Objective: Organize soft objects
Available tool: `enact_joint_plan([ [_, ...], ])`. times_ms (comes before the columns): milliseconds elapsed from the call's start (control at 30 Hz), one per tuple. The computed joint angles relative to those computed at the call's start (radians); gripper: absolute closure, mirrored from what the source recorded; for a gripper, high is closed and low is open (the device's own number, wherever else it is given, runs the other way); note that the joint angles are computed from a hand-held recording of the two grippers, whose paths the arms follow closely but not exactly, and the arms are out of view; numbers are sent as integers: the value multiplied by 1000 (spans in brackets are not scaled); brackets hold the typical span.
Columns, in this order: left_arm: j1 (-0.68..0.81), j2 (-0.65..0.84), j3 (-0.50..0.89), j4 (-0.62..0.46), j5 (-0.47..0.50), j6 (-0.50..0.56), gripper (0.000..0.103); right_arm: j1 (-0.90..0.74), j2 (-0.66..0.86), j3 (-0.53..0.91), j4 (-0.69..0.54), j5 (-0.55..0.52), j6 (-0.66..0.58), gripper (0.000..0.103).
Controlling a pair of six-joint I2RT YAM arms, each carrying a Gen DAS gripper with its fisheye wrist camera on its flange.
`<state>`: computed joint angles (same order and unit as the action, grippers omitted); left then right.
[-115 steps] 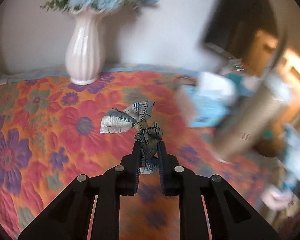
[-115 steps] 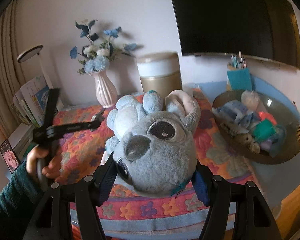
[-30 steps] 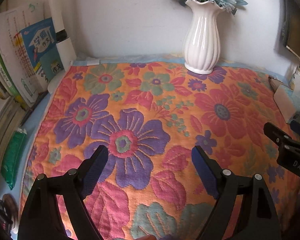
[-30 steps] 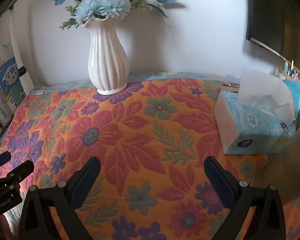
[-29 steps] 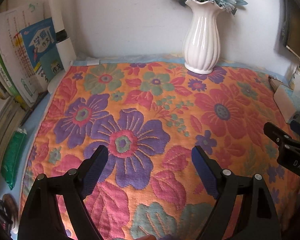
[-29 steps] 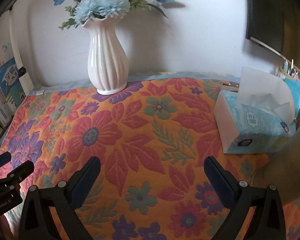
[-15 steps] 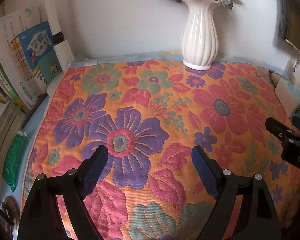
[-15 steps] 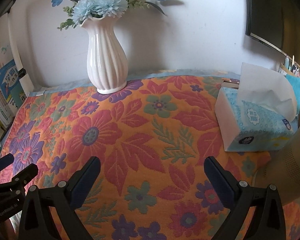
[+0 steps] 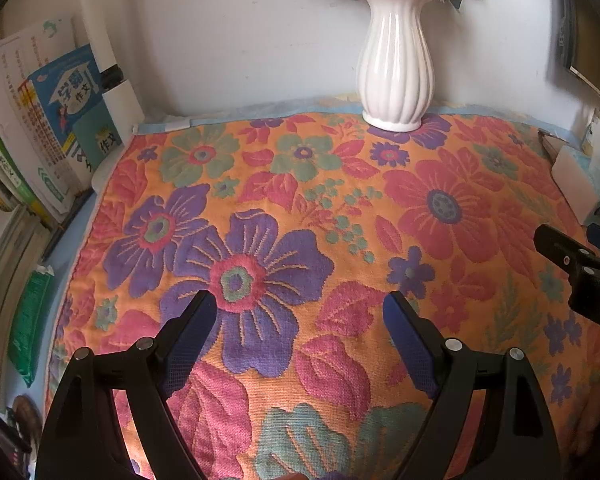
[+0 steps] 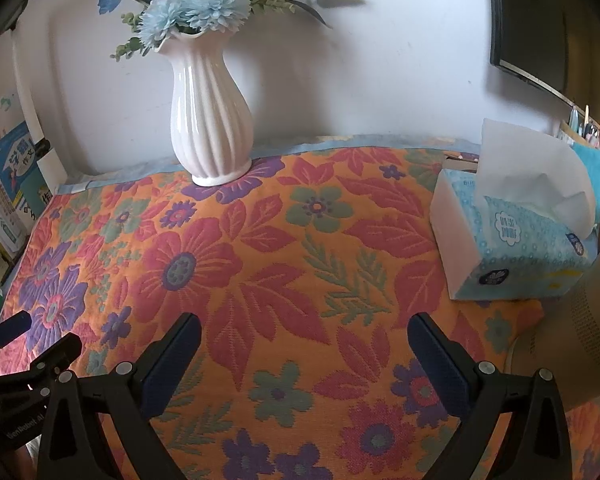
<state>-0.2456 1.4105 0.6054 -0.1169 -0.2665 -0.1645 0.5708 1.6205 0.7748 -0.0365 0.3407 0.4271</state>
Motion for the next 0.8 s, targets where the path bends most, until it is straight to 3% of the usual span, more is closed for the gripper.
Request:
enact_joint_plan([
  [800, -7, 26, -1, 7, -16, 6, 19, 10, 3, 10, -23, -1, 39, 0],
])
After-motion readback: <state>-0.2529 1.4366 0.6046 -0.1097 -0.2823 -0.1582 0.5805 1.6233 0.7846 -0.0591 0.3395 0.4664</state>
